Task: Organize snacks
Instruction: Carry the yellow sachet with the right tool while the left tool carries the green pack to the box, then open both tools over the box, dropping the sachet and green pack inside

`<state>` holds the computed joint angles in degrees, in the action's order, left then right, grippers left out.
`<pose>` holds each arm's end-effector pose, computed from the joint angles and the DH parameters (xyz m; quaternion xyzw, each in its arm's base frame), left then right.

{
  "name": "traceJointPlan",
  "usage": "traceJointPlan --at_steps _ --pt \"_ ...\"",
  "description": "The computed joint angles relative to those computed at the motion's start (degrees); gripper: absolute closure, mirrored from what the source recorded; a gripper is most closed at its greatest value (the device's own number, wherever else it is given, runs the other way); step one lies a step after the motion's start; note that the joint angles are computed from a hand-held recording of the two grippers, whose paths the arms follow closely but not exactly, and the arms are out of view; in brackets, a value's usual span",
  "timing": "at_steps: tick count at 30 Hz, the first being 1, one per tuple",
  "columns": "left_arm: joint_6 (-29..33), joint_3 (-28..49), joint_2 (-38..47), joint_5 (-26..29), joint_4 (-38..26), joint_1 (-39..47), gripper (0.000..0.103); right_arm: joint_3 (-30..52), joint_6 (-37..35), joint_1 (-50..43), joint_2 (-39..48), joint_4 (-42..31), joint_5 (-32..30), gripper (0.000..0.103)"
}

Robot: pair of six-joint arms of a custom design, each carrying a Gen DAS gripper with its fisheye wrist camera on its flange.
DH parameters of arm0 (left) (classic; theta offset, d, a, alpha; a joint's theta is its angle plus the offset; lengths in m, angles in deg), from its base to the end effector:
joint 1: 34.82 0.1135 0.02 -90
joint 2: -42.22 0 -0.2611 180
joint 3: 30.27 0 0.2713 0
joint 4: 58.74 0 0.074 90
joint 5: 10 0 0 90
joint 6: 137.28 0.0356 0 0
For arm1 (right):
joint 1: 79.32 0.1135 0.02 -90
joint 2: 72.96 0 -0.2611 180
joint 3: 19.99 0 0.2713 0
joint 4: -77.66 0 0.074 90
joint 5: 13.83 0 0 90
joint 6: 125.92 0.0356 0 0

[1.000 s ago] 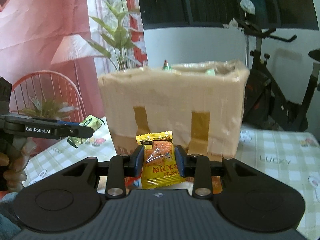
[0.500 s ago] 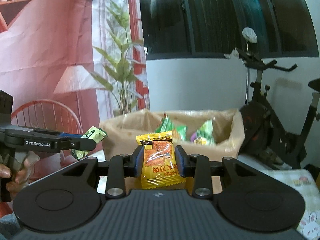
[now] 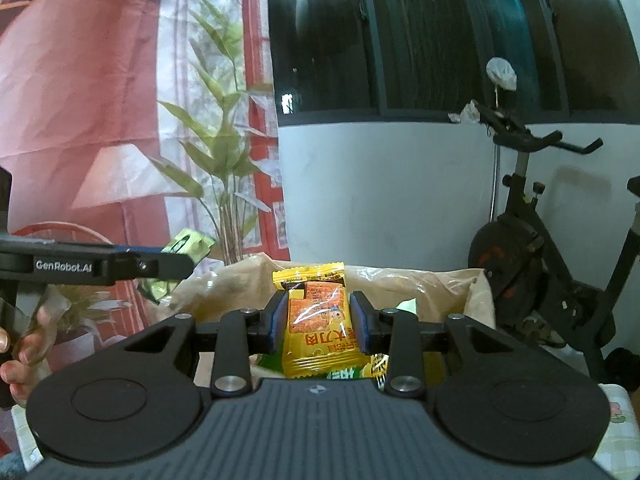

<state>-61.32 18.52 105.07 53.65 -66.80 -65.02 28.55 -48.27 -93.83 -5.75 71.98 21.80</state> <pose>0.2345 -0.1182 0.2400 -0.0125 0.8177 -0.0295 0.5748 0.2611 -0.0377 0.2283 -0.2335 0.7520 0.2614 0.5582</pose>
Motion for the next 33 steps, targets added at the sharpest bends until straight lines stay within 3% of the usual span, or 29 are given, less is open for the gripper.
traceJointPlan --at_steps 5,8,11,14,23,33 --pt "0.1 1.7 4.3 2.9 0.0 3.4 0.061 2.4 1.1 4.8 5.7 1.4 5.5 0.067" --pt "-0.7 0.7 3.9 3.8 -0.1 4.4 0.049 3.7 0.8 5.9 8.1 -0.9 7.2 0.065" --pt "-1.3 -1.2 1.4 3.5 -0.2 4.6 0.046 3.5 0.6 5.9 8.5 -1.6 8.1 0.06" --pt "-1.3 -3.0 -2.5 3.6 -1.3 4.5 0.046 2.8 0.6 4.5 7.3 -1.8 6.7 0.054" --pt "-2.6 -9.1 -19.3 -0.2 -11.2 0.6 0.046 -2.3 0.8 -2.5 -0.7 -3.0 -0.4 0.054" --pt "-13.6 -17.4 -33.0 -10.5 -22.9 -8.4 0.046 -9.5 -6.6 -15.1 -10.4 -9.4 -9.2 0.054"
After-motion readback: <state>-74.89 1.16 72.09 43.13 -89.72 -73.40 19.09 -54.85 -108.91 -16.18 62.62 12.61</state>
